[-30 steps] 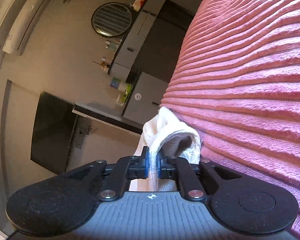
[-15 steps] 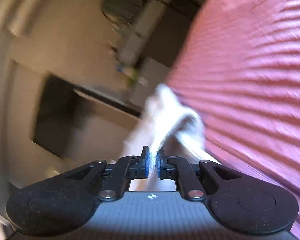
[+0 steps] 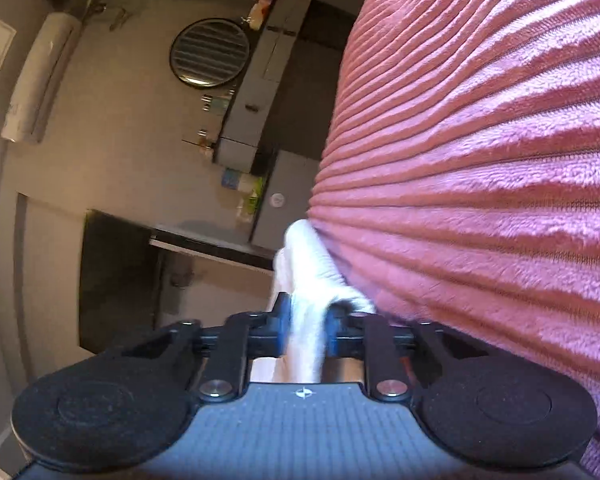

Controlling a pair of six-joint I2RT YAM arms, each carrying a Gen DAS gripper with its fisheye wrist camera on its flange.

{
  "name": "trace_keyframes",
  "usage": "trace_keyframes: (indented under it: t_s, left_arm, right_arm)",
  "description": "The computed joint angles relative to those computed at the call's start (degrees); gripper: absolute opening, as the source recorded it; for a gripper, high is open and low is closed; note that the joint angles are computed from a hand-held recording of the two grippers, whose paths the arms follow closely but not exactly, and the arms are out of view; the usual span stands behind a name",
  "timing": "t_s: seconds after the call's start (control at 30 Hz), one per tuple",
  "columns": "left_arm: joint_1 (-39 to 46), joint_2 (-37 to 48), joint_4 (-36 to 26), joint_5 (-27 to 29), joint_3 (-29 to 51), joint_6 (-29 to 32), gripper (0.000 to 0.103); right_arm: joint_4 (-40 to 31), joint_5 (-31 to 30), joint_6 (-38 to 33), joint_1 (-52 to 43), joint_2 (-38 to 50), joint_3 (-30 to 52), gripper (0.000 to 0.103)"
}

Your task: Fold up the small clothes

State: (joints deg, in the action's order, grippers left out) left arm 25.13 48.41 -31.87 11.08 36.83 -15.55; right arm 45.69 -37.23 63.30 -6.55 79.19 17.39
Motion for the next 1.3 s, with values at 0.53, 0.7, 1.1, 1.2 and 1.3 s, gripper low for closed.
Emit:
trace_keyframes:
  t_s: [0.53,0.7,1.1,1.2,1.3]
  left_arm:
    - [-0.27,-1.79,3.93,-7.64,-2.97,2.56,0.01]
    - [1.78,-4.49,6.2,-4.61,-6.54,-0.73,0.011]
    - [9.42,-6.67,5.74,5.77,-7.55,3.74,0.011]
    - [9.22,-7.47,5.9,5.88,-8.06,5.18,0.011]
    - [8.8,-7.54,6.38,5.62,-8.22,6.25,0.011]
  right_arm:
    - [-26.92,-7.49,-12.0,-3.38,-3.6,9.37,0.012]
    - [-53.71,-5.58,-24.4,-8.71,-12.01,18.34,0.04]
    - [-62.5,19.38,-38.79,16.42,3.94,42.69,0.037]
    - [-73.22,26.74,-39.11,18.68,11.04,53.15,0.036]
    - [-77.19,29.59,-40.11,19.96,15.11,57.17,0.031]
